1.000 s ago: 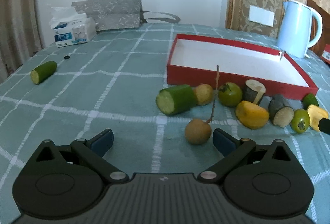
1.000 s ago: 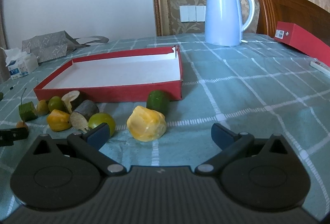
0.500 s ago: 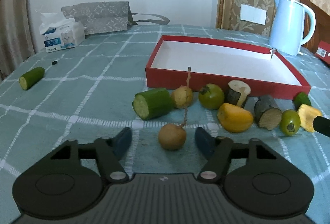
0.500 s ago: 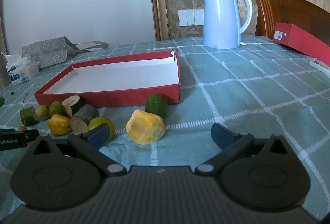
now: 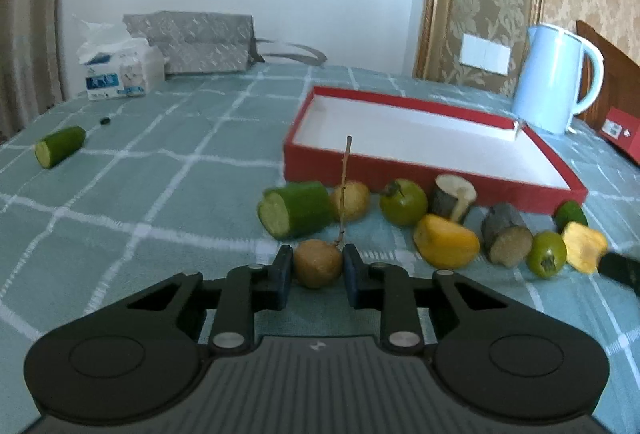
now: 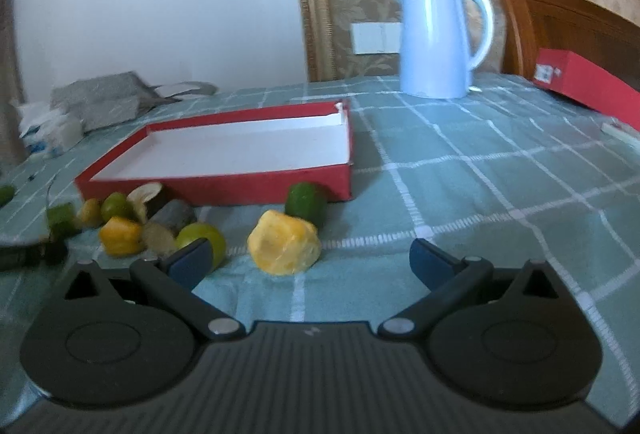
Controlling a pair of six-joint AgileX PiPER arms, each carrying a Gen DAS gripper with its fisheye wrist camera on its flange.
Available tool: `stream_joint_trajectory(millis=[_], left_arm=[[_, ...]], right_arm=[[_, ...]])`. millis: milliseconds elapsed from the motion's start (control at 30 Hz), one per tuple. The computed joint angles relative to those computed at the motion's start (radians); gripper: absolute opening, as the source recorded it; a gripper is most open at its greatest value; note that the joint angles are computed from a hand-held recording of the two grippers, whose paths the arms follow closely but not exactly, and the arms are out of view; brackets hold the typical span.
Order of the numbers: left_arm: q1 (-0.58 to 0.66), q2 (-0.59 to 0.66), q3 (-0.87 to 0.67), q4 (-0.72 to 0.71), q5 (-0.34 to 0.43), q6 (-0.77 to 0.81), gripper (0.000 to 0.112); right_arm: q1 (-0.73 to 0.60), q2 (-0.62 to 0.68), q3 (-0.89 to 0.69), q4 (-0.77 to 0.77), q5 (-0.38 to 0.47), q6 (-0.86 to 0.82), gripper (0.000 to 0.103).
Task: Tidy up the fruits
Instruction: 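Grasp the brown stemmed fruit with the left tool while the right tool grasps the yellow jackfruit chunk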
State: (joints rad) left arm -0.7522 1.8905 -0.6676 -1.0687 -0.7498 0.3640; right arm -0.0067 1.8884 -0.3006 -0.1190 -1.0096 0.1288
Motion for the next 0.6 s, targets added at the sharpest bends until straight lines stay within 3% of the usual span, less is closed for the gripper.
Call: stream_joint_trajectory(millis=[200, 300, 400, 500, 600], left_arm=[[0.024, -0.018, 0.029, 0.065, -0.036, -0.055, 0.025], [0.045, -0.009, 0.028, 0.101, -0.014, -0.085, 0.025], [0.056, -0.002, 0.031, 0.128, -0.006, -0.107, 0.025], [0.061, -0.002, 0.039, 0.153, -0.011, -0.127, 0.025], [0.060, 0.001, 0.036, 0.144, -0.011, -0.117, 0.025]], right_arm=[[-0.082, -0.008, 0.128, -0.032, -0.141, -0.166, 0.103], [-0.095, -0.028, 0.135, -0.044, -0.137, -0.168, 0.103], [-0.055, -0.040, 0.087, -0.017, -0.076, -0.192, 0.103], [-0.033, -0.041, 0.013, -0.034, 0.022, -0.210, 0.093], [-0.045, -0.030, -0.109, -0.143, 0.189, -0.153, 0.089]])
